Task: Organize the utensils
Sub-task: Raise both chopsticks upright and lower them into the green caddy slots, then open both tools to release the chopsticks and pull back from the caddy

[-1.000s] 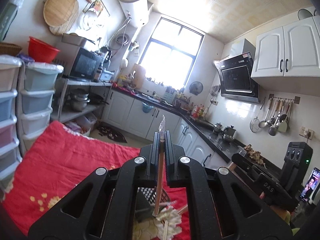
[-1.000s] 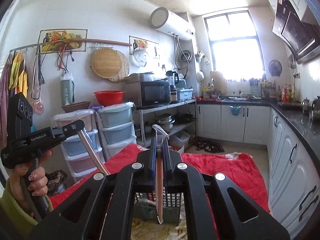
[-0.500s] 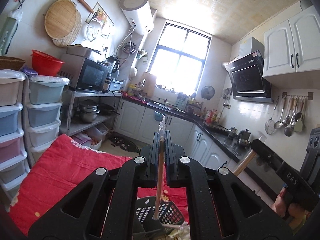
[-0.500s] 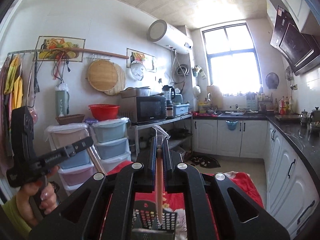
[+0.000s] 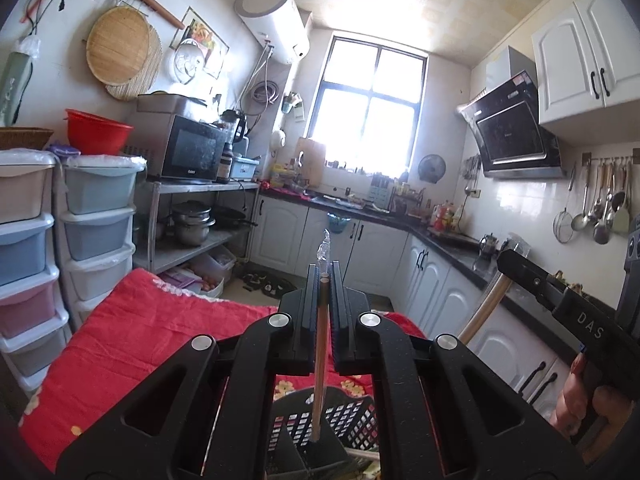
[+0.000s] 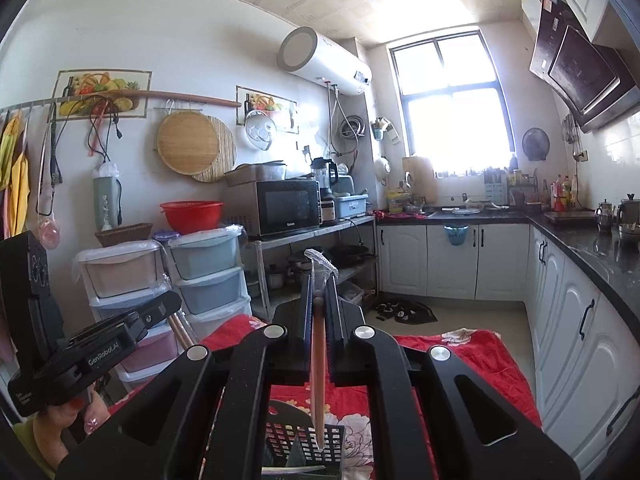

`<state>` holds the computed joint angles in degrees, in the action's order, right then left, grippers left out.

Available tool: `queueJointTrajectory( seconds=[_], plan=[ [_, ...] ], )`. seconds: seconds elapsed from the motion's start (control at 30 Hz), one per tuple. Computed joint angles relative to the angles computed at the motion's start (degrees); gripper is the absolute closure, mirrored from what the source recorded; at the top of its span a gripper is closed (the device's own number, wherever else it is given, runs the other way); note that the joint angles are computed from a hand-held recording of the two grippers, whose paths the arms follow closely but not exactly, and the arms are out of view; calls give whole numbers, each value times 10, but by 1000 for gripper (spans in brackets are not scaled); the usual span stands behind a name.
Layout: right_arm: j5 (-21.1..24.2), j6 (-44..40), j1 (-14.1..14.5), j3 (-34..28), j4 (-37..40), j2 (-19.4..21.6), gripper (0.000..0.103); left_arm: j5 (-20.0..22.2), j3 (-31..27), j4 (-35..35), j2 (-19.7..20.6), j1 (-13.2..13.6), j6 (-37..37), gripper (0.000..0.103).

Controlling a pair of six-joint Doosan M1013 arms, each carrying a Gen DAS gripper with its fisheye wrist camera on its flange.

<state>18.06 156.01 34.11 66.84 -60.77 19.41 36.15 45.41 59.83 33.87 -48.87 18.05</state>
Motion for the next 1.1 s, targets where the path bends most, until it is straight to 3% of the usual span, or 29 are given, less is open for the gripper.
queueJointTrajectory(
  seconds=[0.27,1.1],
  plan=[
    [9,-48,-5,-5,67,14,97,4,1,-28,9,0,16,100],
    [28,-90,-6,-1,150,31,96,7,13,-93,11,5,40,100]
  ],
)
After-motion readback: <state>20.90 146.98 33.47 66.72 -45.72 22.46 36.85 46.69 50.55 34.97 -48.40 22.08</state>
